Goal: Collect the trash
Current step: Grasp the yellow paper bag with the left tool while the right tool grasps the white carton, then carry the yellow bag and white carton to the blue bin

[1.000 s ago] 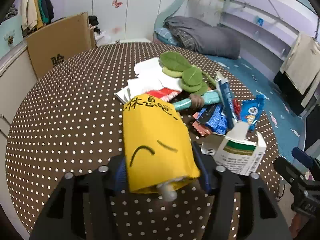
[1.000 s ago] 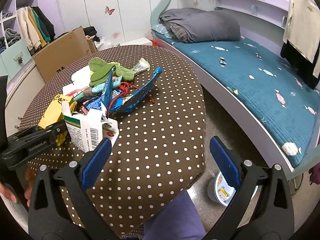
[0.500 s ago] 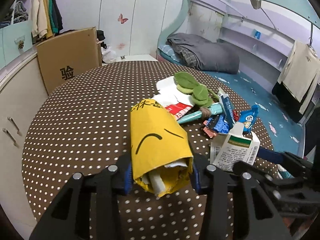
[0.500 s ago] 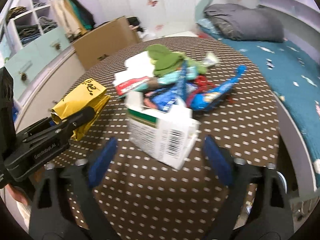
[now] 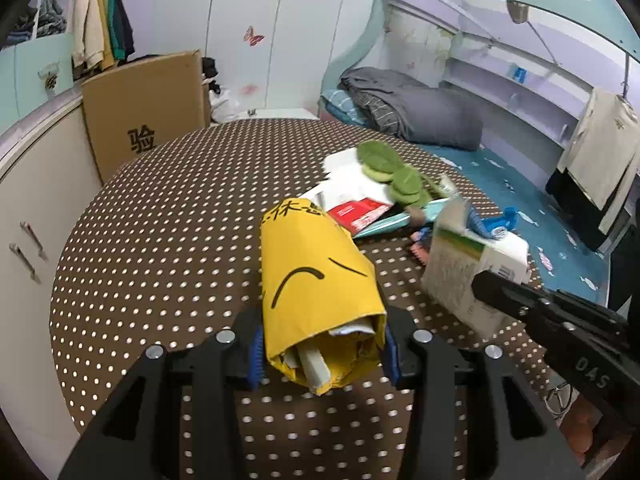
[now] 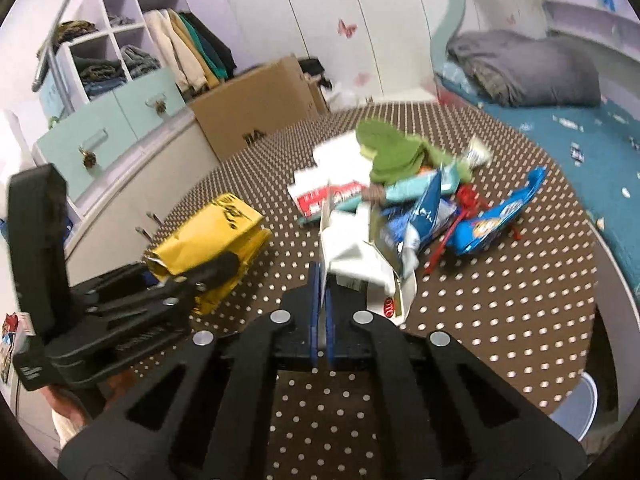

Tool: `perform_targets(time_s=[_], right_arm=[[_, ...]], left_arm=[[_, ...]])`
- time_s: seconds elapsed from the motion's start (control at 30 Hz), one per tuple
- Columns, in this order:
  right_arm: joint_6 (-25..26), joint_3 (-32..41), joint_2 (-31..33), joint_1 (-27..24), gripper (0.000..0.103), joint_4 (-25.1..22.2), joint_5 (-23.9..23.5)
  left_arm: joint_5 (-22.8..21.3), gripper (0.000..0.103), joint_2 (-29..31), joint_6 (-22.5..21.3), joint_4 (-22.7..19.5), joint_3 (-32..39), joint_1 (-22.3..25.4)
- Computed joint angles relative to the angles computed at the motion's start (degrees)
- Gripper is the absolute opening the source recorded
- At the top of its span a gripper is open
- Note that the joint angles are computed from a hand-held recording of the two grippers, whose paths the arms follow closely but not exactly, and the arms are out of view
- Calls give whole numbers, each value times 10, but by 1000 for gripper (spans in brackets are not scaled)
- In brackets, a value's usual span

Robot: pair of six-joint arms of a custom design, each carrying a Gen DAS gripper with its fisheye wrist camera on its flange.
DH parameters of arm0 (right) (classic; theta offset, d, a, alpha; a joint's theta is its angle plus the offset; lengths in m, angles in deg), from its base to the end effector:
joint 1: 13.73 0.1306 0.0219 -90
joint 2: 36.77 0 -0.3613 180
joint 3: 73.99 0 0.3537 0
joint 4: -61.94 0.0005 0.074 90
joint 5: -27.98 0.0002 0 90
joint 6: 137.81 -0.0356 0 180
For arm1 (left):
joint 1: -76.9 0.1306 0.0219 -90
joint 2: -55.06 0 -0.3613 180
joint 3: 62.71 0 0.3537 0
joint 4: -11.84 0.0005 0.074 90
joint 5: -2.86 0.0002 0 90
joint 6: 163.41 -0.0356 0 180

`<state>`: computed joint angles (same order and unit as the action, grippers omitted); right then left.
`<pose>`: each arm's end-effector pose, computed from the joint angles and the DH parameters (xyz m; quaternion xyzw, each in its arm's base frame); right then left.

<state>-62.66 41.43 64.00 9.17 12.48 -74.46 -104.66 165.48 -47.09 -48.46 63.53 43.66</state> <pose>0.4770 0.2093 0.5127 -0.1119 0.8753 0.2398 0.4047 0.4783 -0.3012 0.4898 -0.0038 0.9133 -0.0680 0.4016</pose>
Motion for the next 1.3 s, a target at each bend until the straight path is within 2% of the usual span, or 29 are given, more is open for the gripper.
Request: perform_targets(time_s=[0.27,0.57,0.87,1.1,1.23,1.3], right_arm=[[-20,-46,-51,-25,2,40,19],[-38,-93,-95,-59,2,41,20],[-45,-141,-146,-89,2,60,57],[-59,-173,-178,-119,2,63,77],[-67,-190,-196,-135,2,61,91],[-72,-205,-209,-150,2,62,91]], left_arm=[[3,44,23,-31,9,50,-25],[9,44,44,-51,12,93,-50],[24,44,84,-71,-3,153,-73],[49,44,143,-103,-30,250,-94],[67,44,191,-118,-63,330,-107],[72,44,226,-126,-92,393,-114]])
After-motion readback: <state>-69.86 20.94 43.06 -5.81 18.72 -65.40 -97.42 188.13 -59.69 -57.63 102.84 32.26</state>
